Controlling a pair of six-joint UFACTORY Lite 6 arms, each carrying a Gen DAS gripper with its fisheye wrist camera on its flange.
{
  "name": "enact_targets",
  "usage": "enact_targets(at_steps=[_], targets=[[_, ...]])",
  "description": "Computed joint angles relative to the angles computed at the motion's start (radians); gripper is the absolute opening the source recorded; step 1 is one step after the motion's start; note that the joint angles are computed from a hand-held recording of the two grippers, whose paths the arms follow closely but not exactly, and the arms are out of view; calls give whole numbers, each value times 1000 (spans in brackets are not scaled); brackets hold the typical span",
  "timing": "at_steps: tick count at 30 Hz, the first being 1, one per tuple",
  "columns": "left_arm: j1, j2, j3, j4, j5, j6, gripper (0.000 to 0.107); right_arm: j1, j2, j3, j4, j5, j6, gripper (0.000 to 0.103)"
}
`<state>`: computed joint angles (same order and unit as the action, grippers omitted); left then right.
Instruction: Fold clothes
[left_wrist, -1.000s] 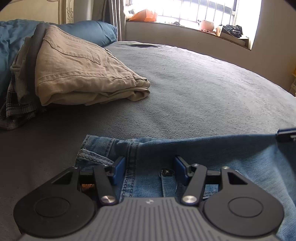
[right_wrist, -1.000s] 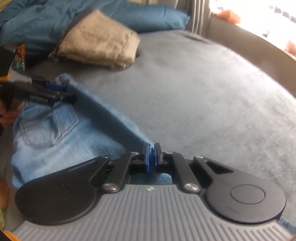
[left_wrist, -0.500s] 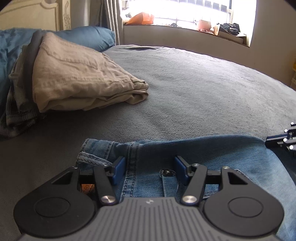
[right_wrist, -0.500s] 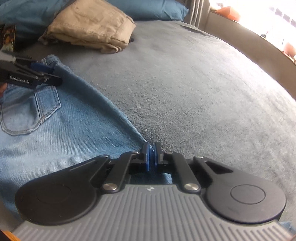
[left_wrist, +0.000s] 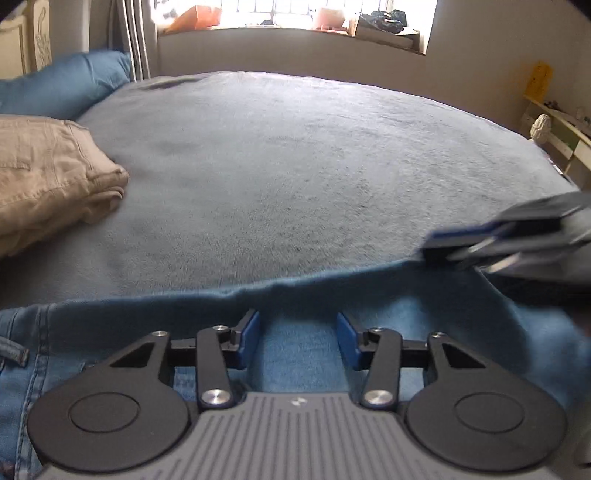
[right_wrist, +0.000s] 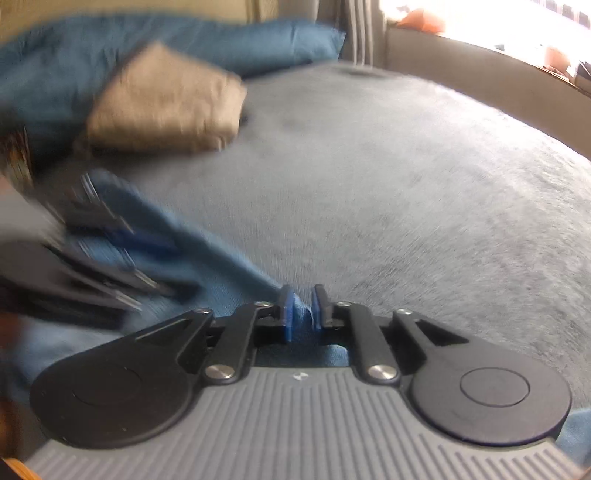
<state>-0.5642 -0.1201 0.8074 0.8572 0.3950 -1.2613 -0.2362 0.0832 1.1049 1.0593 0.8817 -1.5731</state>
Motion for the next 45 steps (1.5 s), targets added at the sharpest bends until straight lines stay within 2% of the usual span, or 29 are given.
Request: enact_targets(at_steps=[3, 5, 9, 11, 13, 16, 19, 22, 24, 26, 32, 38, 45], targets=[[-2, 14, -5, 50, -6, -51, 49, -231, 37, 125, 39, 227, 103, 28], [6, 6, -24, 85, -23, -85, 49, -409, 105, 245, 59, 294, 197, 35], [-30, 10, -36, 184, -2, -215, 49, -698, 306, 489, -10, 248, 467, 41], [-29, 16, -36, 212, -3, -239, 49, -795, 448, 662, -97, 217, 665, 42], [-23, 15, -38, 213, -11, -241, 49, -861, 525, 726, -176, 209, 803, 42], [-3, 8, -43, 194, -38, -227, 49, -915, 574, 699, -200, 227, 892, 41], [16, 0, -50, 180, -61, -219, 49, -929, 590, 655, -142, 234, 875, 42], [18, -6, -59, 201, -68, -246, 49, -906, 637, 689, -114, 306, 896, 40], [12, -12, -68, 234, -68, -286, 49, -880, 625, 647, -111, 296, 875, 28], [14, -19, -78, 253, -74, -308, 49, -871, 576, 562, -90, 244, 837, 4], [62, -46, -102, 222, -138, -280, 47, -920, 404, 384, -16, 158, 737, 1], [103, -61, -116, 167, -189, -216, 43, -987, 404, 373, -45, 109, 751, 0], [100, -58, -123, 246, -192, -293, 43, -1021, 434, 347, -61, 92, 717, 1]])
